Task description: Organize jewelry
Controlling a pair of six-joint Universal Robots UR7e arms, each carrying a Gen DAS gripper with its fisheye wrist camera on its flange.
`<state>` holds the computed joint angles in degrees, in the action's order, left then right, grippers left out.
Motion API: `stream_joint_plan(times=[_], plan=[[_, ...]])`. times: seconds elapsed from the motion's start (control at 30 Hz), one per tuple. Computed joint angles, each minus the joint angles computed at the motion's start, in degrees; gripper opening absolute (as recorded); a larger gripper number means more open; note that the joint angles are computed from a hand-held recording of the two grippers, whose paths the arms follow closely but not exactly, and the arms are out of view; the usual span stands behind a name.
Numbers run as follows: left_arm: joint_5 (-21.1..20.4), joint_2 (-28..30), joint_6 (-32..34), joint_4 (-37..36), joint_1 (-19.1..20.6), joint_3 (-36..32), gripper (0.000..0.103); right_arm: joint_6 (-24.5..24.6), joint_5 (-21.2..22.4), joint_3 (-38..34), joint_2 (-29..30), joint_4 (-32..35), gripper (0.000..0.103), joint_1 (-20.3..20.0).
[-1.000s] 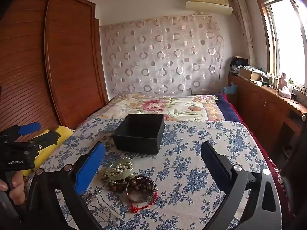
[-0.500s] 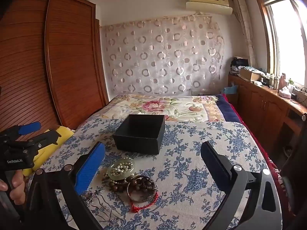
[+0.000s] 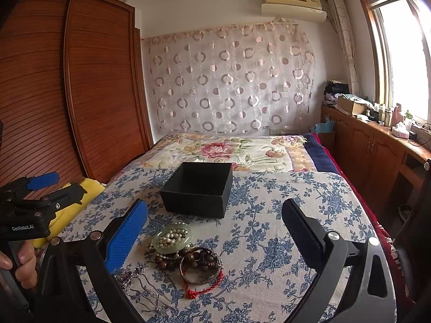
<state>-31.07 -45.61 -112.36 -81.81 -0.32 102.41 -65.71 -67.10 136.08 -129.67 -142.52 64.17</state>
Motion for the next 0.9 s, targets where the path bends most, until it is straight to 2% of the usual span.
stream_joint_plan(times=[0.47,0.5,0.9], plan=[[0.32,0.21,-0.02,-0.09,0.15,-0.02,0.095,-0.54,0.76,-0.13,-0.76,1.08,0.1,-0.68],[0.35,0.24,0.0,-0.06,0.18,-0.1,0.095,0.38,-0.14,-0.25,-0.51,0.59,0.1,0.57],[0.31,0.14,-0.1,0.84,-0.06,-0.78,0.095,0.33,0.12,-0.18,-0.78,0.73,0.1,0.44]])
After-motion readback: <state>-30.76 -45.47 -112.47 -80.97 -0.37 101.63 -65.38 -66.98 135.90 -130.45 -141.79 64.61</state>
